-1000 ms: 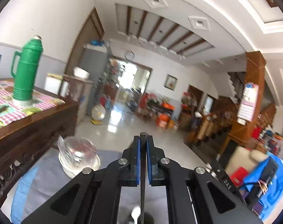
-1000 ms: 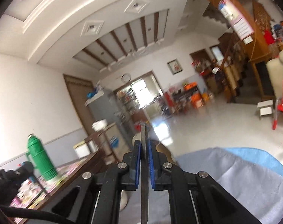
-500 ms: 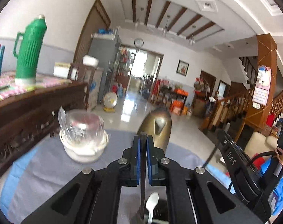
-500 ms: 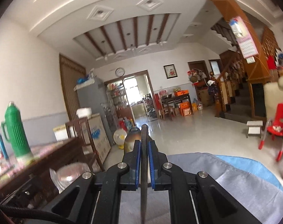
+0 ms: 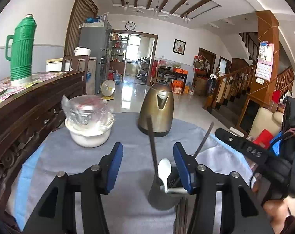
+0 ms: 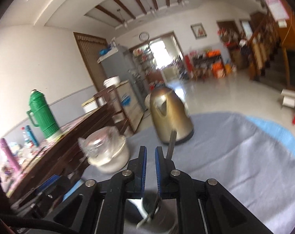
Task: Organize utensils
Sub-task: 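Lift the chopsticks with both tools and drop them into the cup, then move both open tools down to the remaining dark brown chopsticks on the cloth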
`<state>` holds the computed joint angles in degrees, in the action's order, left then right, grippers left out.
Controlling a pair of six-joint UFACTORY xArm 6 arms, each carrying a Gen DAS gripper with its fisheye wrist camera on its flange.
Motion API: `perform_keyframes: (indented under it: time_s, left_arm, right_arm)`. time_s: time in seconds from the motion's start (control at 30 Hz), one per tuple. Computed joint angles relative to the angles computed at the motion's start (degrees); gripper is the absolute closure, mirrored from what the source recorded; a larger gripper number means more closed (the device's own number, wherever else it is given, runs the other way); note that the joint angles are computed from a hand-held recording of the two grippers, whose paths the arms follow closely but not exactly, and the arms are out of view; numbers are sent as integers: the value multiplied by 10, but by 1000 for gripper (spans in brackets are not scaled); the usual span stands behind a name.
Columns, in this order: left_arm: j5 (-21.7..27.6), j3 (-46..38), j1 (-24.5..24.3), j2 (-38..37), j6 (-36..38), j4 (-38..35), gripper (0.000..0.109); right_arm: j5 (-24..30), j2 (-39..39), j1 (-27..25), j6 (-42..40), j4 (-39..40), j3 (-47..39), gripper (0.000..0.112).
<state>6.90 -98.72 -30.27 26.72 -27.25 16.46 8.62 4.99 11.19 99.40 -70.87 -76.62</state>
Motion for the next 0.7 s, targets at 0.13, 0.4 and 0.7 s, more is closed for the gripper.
perform_keyframes:
  time_s: [0.13, 0.4, 0.7]
  left_arm:
    - [-1, 76, 0, -54, -7, 14, 40]
    - [51, 204, -11, -149, -83, 104, 35]
    - [105, 300, -37, -215, -59, 83, 35]
  right_arm:
    - [-44, -67, -11, 67, -36, 87, 100]
    - [-48, -210, -13, 186, -107, 254, 95]
    - [-22, -309, 21, -75, 192, 418, 95]
